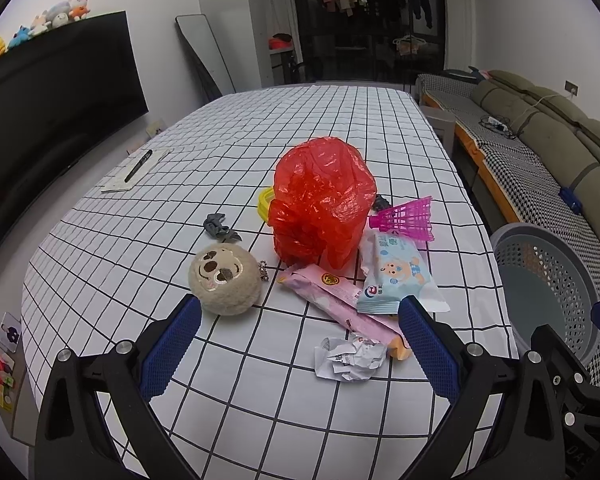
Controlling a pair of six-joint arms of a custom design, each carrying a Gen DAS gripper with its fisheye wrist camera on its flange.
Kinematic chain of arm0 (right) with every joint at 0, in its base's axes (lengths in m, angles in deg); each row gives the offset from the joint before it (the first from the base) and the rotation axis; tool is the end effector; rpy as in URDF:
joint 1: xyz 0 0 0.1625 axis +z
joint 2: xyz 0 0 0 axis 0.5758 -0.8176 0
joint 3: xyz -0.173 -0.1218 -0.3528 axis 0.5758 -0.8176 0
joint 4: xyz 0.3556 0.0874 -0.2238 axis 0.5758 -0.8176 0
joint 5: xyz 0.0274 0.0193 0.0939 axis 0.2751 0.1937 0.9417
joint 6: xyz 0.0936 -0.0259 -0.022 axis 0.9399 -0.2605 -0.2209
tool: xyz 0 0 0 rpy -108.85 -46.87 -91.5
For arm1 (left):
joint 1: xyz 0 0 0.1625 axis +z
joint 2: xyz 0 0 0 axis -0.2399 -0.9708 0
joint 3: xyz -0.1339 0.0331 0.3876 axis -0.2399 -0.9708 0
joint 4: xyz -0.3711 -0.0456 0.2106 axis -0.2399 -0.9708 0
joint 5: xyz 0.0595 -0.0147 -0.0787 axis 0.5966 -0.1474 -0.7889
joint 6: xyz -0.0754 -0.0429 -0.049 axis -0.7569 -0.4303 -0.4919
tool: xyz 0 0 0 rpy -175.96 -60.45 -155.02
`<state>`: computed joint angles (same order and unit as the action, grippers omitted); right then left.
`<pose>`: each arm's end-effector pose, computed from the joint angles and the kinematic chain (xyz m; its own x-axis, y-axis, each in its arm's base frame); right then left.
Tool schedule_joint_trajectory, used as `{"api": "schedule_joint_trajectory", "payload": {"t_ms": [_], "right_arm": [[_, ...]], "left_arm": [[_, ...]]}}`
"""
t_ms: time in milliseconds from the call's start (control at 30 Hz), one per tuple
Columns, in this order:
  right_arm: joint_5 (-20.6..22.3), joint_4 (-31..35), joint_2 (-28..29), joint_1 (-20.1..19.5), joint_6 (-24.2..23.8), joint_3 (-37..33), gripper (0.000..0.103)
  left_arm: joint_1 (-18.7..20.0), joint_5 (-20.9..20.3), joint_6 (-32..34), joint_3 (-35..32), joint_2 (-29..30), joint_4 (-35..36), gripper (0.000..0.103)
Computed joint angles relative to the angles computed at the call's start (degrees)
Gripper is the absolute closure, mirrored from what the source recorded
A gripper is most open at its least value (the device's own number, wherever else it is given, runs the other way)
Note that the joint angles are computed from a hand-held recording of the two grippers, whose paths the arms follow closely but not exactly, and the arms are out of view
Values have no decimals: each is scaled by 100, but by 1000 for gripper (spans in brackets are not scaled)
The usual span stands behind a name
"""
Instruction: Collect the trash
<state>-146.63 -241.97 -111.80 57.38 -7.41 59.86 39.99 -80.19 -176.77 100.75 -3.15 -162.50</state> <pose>0.1221 -0.3483 0.0827 -0.7140 -0.3649 0.5976 -0.6581 0.6410 -0.3949 -0.1572 -0.3243 0.0736 -0.5553 -0.4411 -0.7050 0.3476 0.6470 -0.6786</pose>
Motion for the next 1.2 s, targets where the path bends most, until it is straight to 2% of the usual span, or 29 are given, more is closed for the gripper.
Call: {"api": "schedule_joint_trajectory", "payload": {"t_ms": [1200], "right_arm": [[4,102,-66,6,48,-23,8]], "left_arm": [[6,-9,13,-14,68,-39,6]]}}
